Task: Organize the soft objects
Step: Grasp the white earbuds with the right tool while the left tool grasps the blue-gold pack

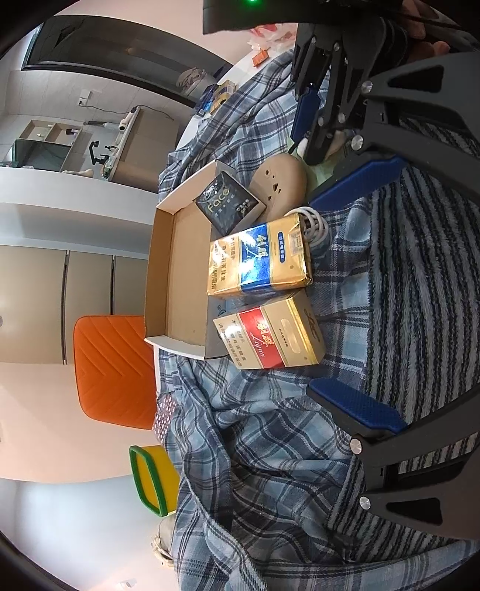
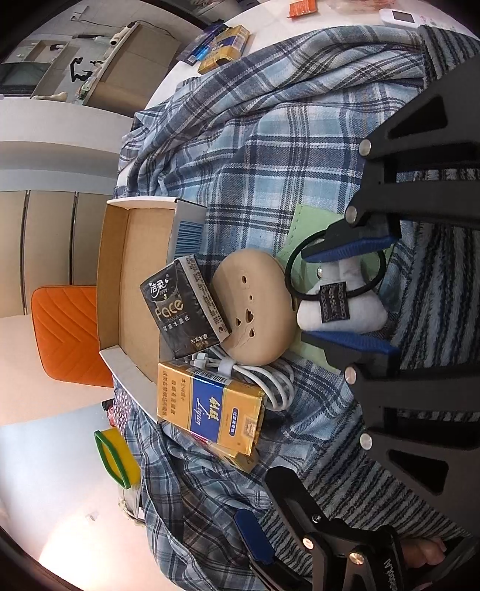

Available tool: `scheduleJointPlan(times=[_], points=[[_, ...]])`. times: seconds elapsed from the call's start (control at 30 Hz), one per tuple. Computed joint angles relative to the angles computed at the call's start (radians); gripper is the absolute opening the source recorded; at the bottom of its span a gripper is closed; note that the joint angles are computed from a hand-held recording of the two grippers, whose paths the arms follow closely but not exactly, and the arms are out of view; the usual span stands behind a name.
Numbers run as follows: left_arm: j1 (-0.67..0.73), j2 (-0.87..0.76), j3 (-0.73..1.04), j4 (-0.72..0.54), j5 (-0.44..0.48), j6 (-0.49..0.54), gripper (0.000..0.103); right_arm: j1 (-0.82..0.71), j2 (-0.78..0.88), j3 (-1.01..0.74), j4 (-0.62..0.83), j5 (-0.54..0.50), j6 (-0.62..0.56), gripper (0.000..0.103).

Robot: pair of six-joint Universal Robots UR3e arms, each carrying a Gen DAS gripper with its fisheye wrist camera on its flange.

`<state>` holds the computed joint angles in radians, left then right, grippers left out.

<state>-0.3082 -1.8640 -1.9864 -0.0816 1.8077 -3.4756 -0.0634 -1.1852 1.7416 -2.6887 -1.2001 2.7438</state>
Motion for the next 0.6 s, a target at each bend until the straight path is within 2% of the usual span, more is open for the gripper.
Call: scheduleJointPlan(times=[0.03,0.07,0.17,0.3,0.4,0.6], points=[[-0.001,0.001,0.002,-0.003,0.001,0.002,0.091,-0.002,-0.007,0.014,-0.018,0.005,-0.002,0.020],[-0.003,0.002,0.006,-0.009,0.001,0.005,0.091,-0.002,-0.014,0.027,-0.037,0.007,-0.004,0.019],[0.009,0.015,0.015,-0.033,-0.052,0.033,0.091,-0.009,-0.030,0.053,-0.073,0.019,-0.007,0.019],[-0.016,0.011,0.060,-0.069,-0.019,0.044,0.091,-0.017,-0.072,0.108,-0.163,0.030,-0.002,0.019],[-0.039,0.009,0.107,-0.097,0.011,0.047,0.091,-0.008,-0.102,0.132,-0.229,0.002,0.009,0.019],[-0.068,-0.014,0.219,-0.099,0.096,0.060,0.091,-0.009,-0.134,0.110,-0.303,-0.006,0.052,0.020]])
